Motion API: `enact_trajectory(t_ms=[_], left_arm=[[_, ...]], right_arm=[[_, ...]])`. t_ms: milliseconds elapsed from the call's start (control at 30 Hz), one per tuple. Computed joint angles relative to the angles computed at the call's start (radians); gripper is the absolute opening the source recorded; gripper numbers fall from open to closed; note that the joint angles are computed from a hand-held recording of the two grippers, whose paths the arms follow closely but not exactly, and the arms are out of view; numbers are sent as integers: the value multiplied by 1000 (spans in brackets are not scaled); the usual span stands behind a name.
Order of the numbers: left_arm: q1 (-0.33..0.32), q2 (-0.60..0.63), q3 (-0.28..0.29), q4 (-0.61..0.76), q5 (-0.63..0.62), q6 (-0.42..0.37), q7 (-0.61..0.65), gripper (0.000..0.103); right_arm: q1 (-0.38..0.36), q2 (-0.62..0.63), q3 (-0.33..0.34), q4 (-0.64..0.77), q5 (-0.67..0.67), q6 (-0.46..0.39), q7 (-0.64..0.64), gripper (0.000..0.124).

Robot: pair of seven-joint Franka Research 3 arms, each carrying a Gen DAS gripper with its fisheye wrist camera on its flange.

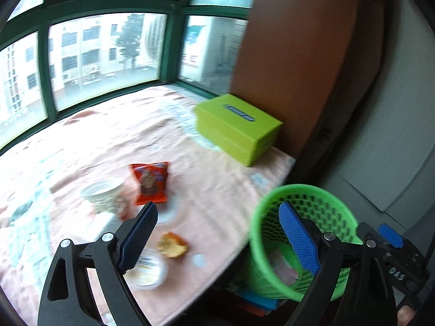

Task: Collect trash
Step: 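Move both tools back to the window seat trash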

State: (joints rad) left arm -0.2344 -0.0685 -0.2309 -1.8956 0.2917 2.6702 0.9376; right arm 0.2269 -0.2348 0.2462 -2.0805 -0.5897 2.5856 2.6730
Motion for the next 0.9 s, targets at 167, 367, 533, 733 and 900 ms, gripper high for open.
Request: enact_trajectory(t_ms=[167,367,533,733,900], left_arm=[[40,-45,26,-71,29,-19,-60,90],[79,-77,64,-155,-27,-18,-28,90],[103,-87,83,-218,-82,-1,30,90],[112,-51,94,-225,-149,5,102,79],[118,-30,92,-221,-197,15,133,73]], right_arm=[[36,70,3,76,-13,-6,-30,96],[102,148,-24,153,-3,5,-89,96],[157,205,-48,204,22,1,-135,96],[217,252,-73,241,61,-13,-197,96],[243,272,-88,253,78,-21,-215,96]])
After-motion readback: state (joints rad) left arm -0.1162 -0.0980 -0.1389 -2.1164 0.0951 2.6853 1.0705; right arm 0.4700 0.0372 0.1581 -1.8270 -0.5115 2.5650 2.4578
